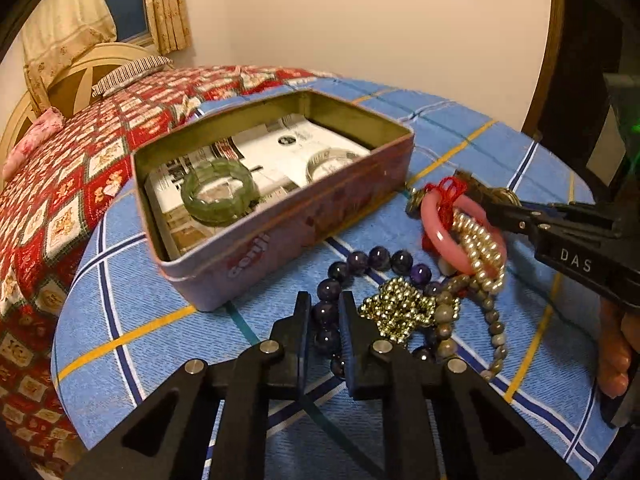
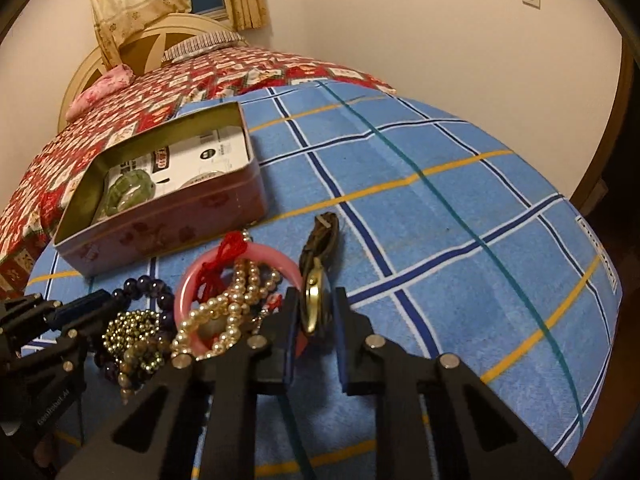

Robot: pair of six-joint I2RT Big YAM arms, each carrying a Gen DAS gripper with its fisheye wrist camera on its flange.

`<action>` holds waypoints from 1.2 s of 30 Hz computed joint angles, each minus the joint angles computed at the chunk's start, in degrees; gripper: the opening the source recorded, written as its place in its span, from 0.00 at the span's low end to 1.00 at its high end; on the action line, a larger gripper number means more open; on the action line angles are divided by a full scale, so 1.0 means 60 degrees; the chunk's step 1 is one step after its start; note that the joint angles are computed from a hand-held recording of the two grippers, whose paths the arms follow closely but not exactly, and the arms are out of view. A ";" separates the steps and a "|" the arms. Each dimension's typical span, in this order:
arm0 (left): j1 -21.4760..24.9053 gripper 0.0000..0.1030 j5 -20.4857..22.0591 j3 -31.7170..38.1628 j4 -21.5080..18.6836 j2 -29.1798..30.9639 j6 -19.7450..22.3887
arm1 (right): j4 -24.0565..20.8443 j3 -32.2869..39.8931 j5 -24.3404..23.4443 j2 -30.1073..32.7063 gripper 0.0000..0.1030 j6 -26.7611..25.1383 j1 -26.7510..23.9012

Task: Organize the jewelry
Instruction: 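Grasp the dark bead bracelet with the left tool while the right tool grasps the gold watch, then lift and carry the bead bracelet and watch with both tools over the tin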

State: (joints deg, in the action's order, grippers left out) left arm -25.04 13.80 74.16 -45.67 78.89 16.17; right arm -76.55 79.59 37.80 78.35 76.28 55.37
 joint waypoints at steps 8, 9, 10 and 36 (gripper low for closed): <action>0.0258 0.13 0.0331 -0.0399 0.0434 -0.0572 -0.0211 | -0.0275 0.0117 0.0638 0.0011 0.16 0.0326 0.0200; 0.0280 0.13 0.0355 -0.0413 0.0503 -0.0660 -0.0240 | -0.0305 0.0134 0.0719 0.0012 0.16 0.0355 0.0228; 0.0306 0.13 0.0404 -0.0435 0.0573 -0.0749 -0.0278 | -0.0353 0.0143 0.0803 0.0003 0.16 0.0407 0.0270; 0.0585 0.13 0.1471 -0.0099 0.0572 -0.1862 -0.0442 | -0.1040 0.0703 0.1673 0.0185 0.16 0.0969 0.1068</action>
